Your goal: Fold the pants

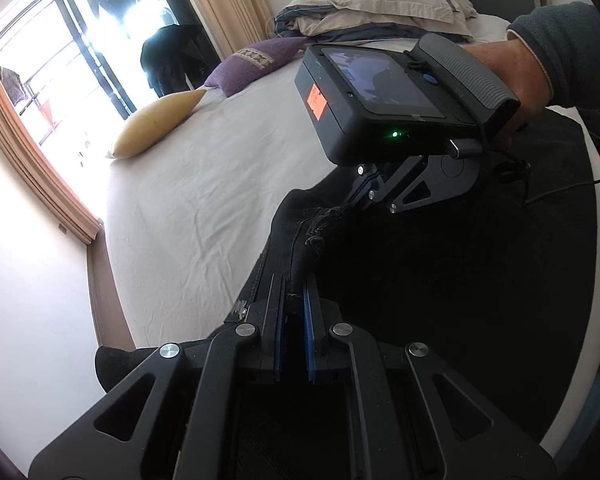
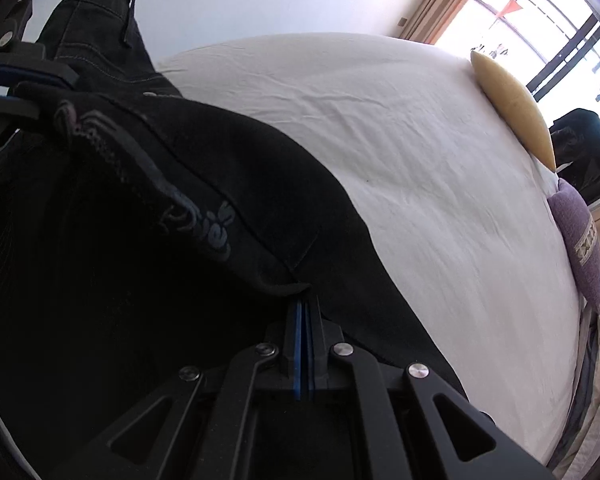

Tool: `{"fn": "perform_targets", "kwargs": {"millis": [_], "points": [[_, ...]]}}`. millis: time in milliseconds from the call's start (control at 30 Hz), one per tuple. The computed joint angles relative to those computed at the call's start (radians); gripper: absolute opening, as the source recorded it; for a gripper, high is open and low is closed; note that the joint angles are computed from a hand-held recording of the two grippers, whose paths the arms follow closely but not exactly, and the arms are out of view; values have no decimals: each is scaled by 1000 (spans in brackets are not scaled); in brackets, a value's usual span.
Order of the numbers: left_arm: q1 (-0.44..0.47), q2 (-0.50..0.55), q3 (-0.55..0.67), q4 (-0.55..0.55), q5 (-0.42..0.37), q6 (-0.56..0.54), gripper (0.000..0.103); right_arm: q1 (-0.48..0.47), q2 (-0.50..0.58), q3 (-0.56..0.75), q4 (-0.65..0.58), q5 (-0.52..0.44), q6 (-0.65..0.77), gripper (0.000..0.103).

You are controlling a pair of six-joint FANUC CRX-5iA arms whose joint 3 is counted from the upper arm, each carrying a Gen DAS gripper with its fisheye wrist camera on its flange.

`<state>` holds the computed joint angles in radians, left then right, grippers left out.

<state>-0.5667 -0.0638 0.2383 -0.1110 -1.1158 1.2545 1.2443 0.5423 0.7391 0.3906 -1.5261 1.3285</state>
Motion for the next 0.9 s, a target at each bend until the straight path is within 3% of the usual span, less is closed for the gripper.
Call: {"fn": "perform_targets", "kwargs": {"millis": [133, 333, 500, 700, 900], "points": [[-36, -47, -56, -24, -19, -5, 7, 42, -55, -93, 21, -2, 16, 2], [-97, -93, -107, -70, -39, -68, 7, 113, -86, -171, 96, -64, 168, 2], [-134, -108, -120, -96, -42, -159, 7, 184, -106, -216, 144, -125, 272, 2], [-177, -129, -176, -126, -44, -288, 7, 256, -145, -343, 193, -134, 308, 2], [-176, -151, -225, -82, -26, -399, 7, 258, -163, -413, 211, -120, 328, 2]]}}
